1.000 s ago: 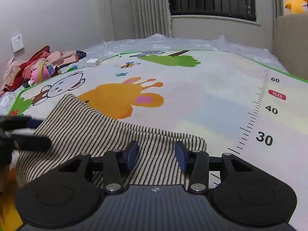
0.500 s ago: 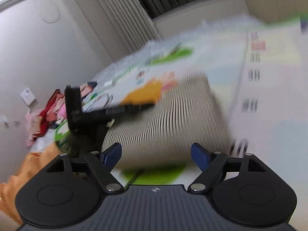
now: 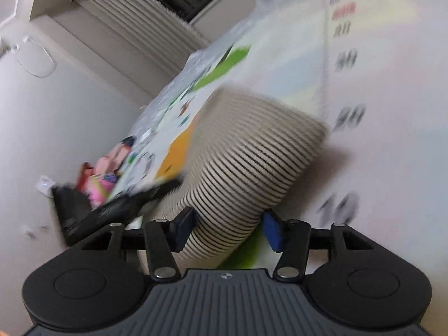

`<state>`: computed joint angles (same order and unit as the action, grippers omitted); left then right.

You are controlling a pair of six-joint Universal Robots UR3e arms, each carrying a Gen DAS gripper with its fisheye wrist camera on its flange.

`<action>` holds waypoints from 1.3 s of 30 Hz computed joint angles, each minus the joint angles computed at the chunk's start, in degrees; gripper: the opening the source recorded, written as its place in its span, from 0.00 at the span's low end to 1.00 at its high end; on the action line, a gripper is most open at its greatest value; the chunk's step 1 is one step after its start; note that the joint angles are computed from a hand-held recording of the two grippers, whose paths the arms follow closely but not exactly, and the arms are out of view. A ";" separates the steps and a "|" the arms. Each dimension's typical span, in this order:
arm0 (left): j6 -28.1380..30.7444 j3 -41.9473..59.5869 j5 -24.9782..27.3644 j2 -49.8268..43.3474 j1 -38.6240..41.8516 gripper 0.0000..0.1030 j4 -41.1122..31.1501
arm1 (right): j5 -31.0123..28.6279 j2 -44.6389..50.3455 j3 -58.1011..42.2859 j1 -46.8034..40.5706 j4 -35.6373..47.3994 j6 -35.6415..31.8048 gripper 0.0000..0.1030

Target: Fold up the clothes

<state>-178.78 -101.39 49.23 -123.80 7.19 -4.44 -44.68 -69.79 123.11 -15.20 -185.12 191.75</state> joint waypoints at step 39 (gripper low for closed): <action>-2.88 -28.73 3.42 11.02 -0.09 0.75 23.02 | -4.07 -17.76 11.20 7.03 -18.28 -21.72 0.08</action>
